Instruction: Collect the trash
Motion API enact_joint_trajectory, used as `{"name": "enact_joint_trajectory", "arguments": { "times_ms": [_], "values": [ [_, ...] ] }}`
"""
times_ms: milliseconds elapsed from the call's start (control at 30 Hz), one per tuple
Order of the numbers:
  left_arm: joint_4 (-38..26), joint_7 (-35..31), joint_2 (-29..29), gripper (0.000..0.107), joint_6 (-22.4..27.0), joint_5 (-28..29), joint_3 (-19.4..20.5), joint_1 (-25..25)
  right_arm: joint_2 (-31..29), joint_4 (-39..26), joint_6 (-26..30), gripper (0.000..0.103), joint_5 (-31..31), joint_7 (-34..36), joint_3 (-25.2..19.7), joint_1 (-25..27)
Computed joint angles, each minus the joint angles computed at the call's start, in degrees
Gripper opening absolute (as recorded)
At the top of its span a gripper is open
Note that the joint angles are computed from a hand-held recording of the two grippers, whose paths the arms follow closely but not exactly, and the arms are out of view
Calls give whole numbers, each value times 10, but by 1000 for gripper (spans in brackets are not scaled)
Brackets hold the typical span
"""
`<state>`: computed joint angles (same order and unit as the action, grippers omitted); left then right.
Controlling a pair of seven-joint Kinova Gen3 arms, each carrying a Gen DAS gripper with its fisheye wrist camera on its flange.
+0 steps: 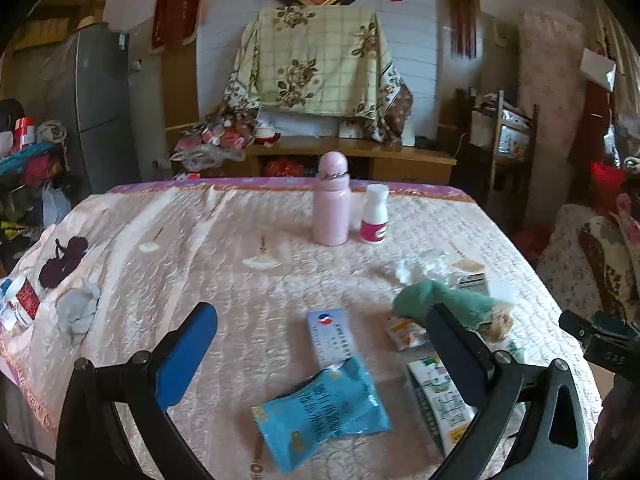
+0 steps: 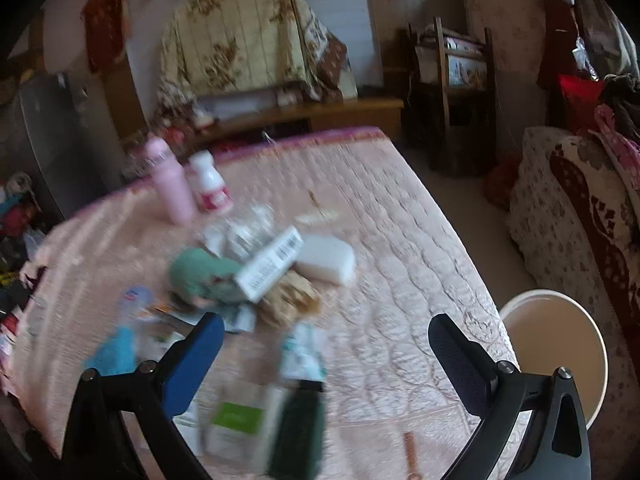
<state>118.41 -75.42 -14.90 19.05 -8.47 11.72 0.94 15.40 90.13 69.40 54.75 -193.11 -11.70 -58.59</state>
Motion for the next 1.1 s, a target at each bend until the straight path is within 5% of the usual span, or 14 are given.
{"name": "enact_joint_trajectory", "arguments": {
  "times_ms": [433,1100],
  "values": [
    [-10,48,-2,103,-5,-34,51,-18,18,-84,99,103,76,50,2,-70],
    [9,46,-7,103,-39,-25,44,-17,21,-80,117,103,115,31,2,-87]
  ]
}}
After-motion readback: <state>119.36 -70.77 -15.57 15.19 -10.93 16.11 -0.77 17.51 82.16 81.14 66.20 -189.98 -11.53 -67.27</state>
